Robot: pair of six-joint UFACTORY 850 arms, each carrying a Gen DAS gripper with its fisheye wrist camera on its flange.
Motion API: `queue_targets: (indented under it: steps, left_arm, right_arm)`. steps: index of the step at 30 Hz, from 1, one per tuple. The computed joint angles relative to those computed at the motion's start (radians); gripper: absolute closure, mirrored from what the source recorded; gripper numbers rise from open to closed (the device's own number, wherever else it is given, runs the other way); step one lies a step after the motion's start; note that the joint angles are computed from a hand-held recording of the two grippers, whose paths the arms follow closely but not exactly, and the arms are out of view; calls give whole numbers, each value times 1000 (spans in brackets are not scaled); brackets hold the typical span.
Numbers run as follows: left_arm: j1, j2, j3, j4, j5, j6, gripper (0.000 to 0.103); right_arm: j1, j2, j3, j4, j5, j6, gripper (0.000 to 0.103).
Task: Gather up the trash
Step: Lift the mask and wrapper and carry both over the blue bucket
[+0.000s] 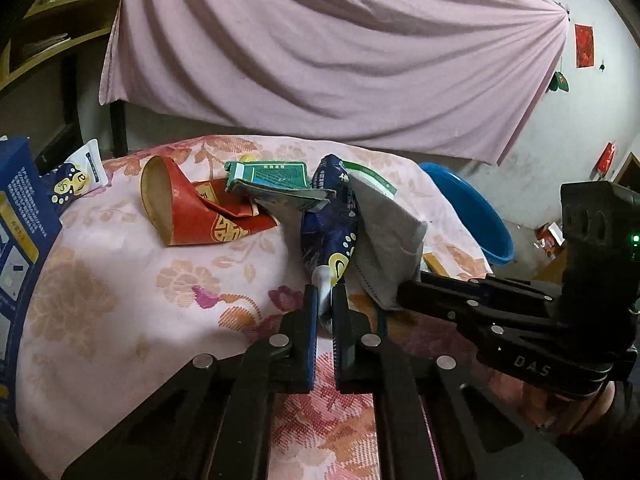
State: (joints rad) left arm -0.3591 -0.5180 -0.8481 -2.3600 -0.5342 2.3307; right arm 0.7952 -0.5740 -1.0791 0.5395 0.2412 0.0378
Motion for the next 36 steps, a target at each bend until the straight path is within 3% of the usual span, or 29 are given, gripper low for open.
queue_targets:
  steps: [5,11,18,24,31,36]
  left_arm:
    - [8,47,55,-45,-27,55,100]
    - [4,92,108,-70,-50,98,100]
    - [-18,141,164,-207,-133,204,100]
    - [-81,183,182,-374,-276,340,100]
    - [-188,156,113,-560,-445,526,100]
    - [-252,83,22,-626,-556,621,99]
  right_arm:
    - [22,28,33,89,51,-69,94]
    - [61,99,127,139,168,-48,94]
    - [142,183,229,316,411,-209,94]
    - [190,232,288,375,694,-305,94]
    - [175,286,347,407,948,-399,94]
    - [137,308,391,438,1071,-433,94]
